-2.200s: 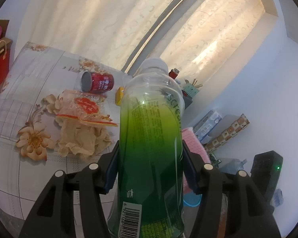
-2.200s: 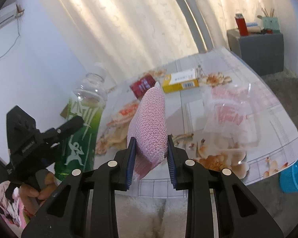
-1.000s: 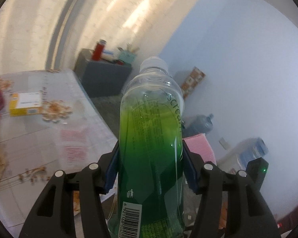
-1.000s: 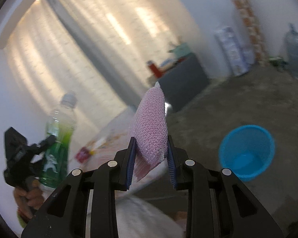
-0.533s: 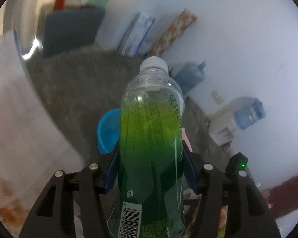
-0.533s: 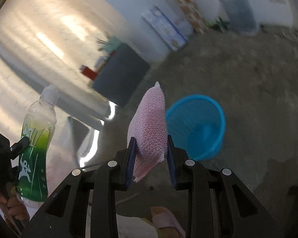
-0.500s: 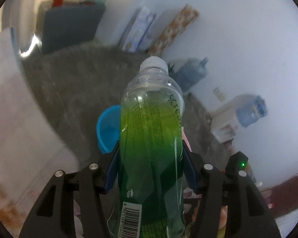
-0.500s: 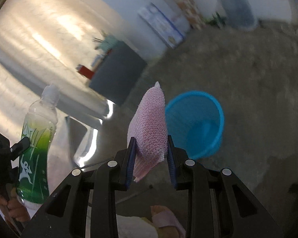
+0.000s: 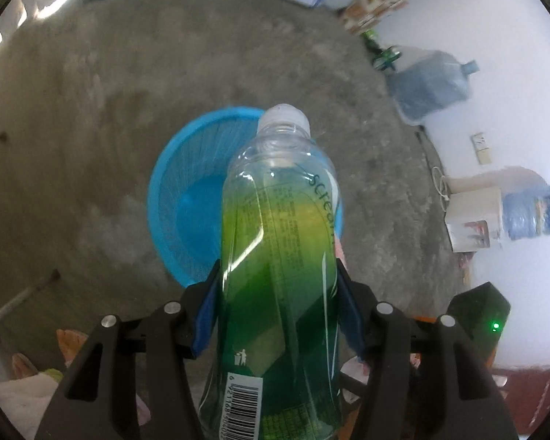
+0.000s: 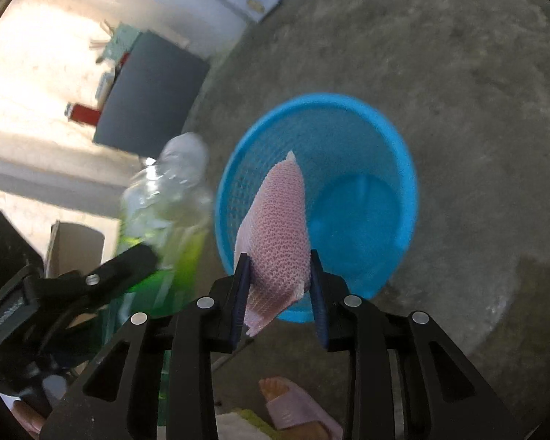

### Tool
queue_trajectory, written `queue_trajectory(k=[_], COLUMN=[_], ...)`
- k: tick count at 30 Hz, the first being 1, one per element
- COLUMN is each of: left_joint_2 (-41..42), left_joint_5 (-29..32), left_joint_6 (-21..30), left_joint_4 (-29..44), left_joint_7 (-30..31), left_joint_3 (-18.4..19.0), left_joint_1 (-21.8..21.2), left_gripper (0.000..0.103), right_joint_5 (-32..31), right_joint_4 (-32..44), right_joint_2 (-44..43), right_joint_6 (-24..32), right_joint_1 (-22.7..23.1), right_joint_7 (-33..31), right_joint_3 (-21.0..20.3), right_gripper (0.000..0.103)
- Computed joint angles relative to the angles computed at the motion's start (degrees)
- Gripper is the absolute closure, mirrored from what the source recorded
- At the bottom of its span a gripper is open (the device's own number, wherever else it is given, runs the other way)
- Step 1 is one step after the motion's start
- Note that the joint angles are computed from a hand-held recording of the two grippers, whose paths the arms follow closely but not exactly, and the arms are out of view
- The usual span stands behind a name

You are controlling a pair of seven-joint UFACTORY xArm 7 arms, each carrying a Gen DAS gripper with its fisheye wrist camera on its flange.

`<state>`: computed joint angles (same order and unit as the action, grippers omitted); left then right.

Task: Collect trash
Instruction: 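Carry the bottle and sponge in both tools over the blue wastebasket, then open both tools to drop the bottle and sponge into the wastebasket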

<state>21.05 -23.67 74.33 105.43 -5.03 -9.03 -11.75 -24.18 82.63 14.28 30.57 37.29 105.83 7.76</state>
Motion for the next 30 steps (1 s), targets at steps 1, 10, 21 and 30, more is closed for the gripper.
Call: queue_trajectory(k=[1, 10, 21, 30], left_joint_2=[1.8, -0.6, -19.2, -33.0], left_joint_5=[-0.5, -6.7, -14.5, -17.8], left_joint_6=[0.5, -3.1, -3.1, 1.9], left_joint_4=[1.7, -0.6, -16.0, -23.5], left_joint_7=[-0.8, 2.2, 18.9, 26.9], left_joint_3=[0.0, -0.3, 2.8, 9.5], left_joint_1=[0.1, 3.9, 6.4, 5.3], left_gripper=[0.044, 0.029, 0.029, 0.029], right_joint_5=[0.9, 2.3, -5.0, -7.1], right_joint_4=[-0.2, 3.5, -4.7, -4.8], right_joint_2=[0.3, 1.7, -7.7, -9.4], right_joint_6=[-0.6, 8.1, 12.9, 14.5], right_joint_1=[-0.7, -0.2, -0.5, -1.6], right_joint_7=[-1.7, -9.2, -1.4, 0.3], right_joint_3=[0.2, -0.4, 3.3, 5.6], right_gripper=[0.072, 0.057, 0.053, 0.053])
